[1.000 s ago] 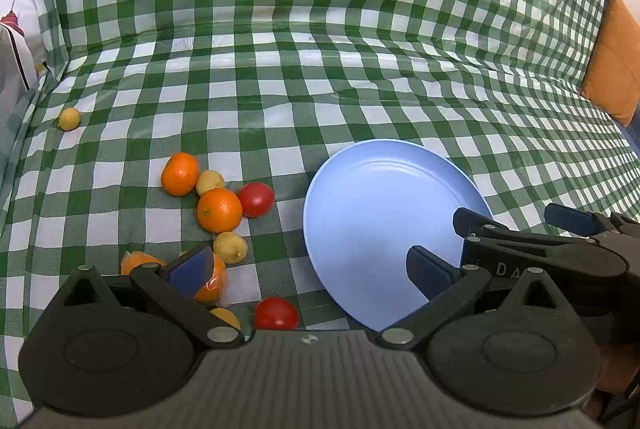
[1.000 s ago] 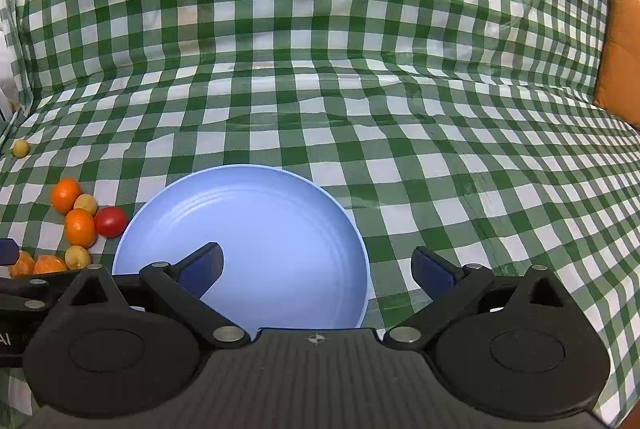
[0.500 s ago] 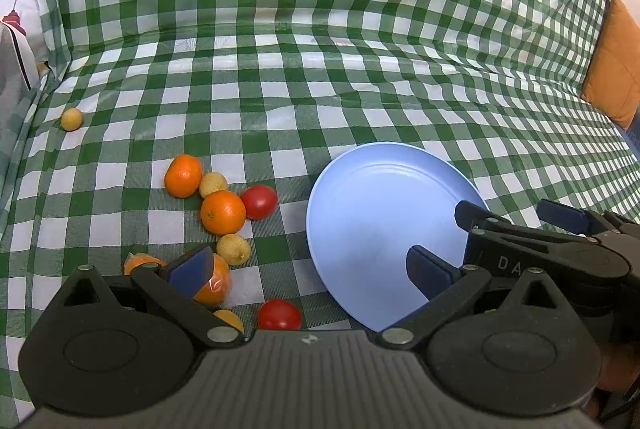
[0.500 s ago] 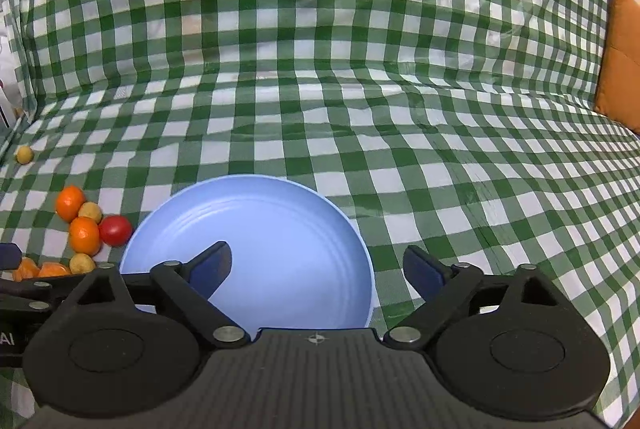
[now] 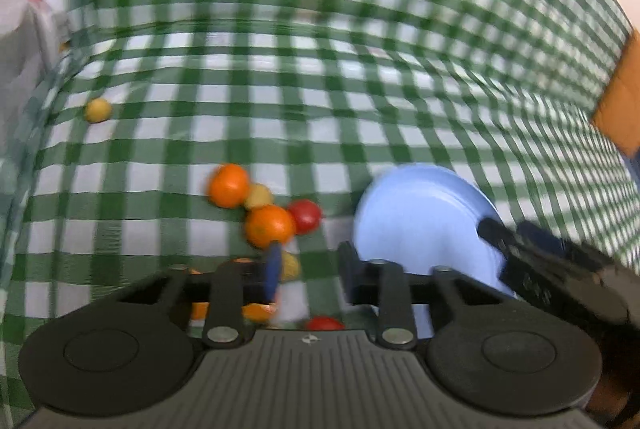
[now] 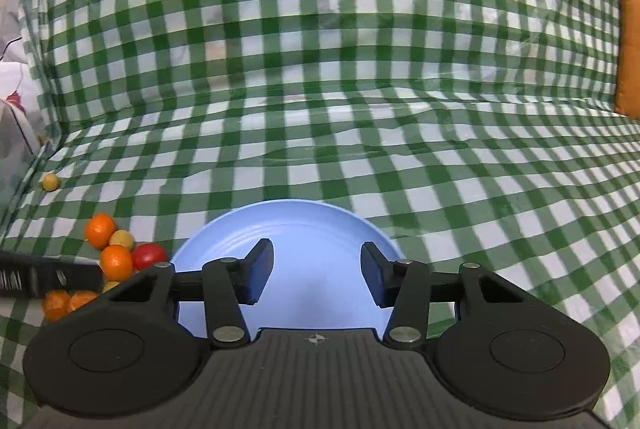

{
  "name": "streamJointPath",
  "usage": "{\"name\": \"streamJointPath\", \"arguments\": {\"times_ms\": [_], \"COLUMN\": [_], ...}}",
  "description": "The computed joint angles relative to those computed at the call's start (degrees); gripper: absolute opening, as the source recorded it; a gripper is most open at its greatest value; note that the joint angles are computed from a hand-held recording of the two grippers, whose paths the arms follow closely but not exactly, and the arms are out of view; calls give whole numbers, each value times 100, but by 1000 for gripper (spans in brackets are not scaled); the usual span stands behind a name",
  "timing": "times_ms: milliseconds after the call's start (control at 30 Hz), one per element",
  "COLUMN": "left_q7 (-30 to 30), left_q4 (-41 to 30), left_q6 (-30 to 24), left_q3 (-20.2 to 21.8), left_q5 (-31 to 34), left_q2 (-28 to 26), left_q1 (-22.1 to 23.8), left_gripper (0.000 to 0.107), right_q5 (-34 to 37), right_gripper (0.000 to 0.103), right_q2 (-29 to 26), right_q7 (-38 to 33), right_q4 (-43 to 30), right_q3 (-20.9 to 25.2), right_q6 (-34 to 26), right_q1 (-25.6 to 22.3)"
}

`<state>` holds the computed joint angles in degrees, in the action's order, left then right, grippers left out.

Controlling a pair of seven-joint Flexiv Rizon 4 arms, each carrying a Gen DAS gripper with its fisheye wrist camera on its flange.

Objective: Organize fruits
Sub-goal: 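Grasp a tangerine with the left tool while the right tool grasps a red tomato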

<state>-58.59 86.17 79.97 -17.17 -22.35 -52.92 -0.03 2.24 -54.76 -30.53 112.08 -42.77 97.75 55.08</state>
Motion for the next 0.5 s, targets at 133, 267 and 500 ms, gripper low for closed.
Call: {"name": "streamJointPath", "arguments": {"times_ms": [133, 267, 500], "left_q7": [-169, -504, -1393], "left_q4": [-79, -354, -985], "left_q6": [-187, -669, -1662], "left_q3": [-23, 213, 679], "left_q5": [-235, -417, -506], "left_q2": [-30, -92, -349], "left_q1": [256, 282, 141], "left_gripper": [28, 28, 41], "right_q5": [110, 162, -503], "right_gripper": [51, 51, 51], "right_q2": [-120, -174, -83], "right_q7": [-315, -834, -2204], "right_q4": [-85, -295, -531], "right_q3": [155, 582, 1505], "right_q6": [577, 1075, 1752], "right_q1": [-62, -294, -924]}}
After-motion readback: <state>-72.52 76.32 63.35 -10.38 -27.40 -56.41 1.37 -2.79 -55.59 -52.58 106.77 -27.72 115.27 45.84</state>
